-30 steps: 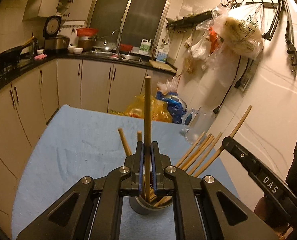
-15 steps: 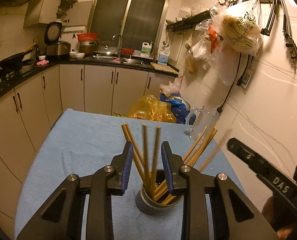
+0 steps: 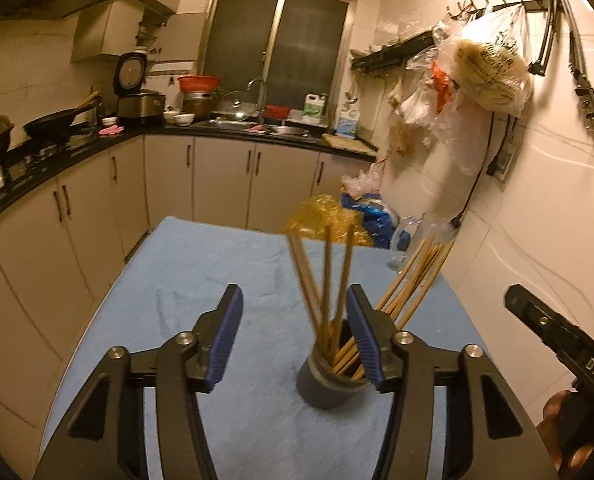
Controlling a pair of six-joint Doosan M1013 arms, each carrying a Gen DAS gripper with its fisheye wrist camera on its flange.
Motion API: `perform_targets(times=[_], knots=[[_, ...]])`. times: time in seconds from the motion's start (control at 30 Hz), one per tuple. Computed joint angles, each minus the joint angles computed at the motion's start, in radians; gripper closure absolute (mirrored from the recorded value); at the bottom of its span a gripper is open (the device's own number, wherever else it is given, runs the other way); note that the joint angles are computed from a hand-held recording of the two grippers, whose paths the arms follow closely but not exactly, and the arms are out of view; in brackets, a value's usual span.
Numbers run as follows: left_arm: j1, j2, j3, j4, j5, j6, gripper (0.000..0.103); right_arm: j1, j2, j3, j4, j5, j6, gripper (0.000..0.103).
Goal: Organize utensils
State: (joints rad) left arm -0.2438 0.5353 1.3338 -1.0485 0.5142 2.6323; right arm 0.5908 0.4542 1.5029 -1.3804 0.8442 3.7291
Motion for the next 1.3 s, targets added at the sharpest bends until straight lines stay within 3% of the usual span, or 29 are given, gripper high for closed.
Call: perform_targets(times=[0.13,0.27,0.7,0.83,0.97,1.3], knots=[[0.005,-0.019,0.055,0.022,-0.062,-0.009,0.037,0.021,0.015,-0.015,0.065,0.068,-0.071,0.009],[0.004,-0.042,0.117,0.071,-0.141,-0.015,0.029,0.044,0.038,-0.039,0.132,0.140,-0.152,0.001],[0.002,-0.113,0.281,0.199,-0.328,-0.053,0.006,0.100,0.081,-0.064,0.234,0.228,-0.251,0.001],[-0.006,-0.129,0.309,0.413,-0.366,-0.236,0.005,0.118,0.084,-0.063,0.252,0.242,-0.262,0.001],[0.001,-0.142,0.335,0.391,-0.350,-0.214,0.005,0.133,0.084,-0.060,0.265,0.264,-0.266,0.001],[-0.001,-0.203,0.431,0.888,-0.461,-0.690,0.005,0.179,0.086,-0.060,0.271,0.338,-0.267,0.001]])
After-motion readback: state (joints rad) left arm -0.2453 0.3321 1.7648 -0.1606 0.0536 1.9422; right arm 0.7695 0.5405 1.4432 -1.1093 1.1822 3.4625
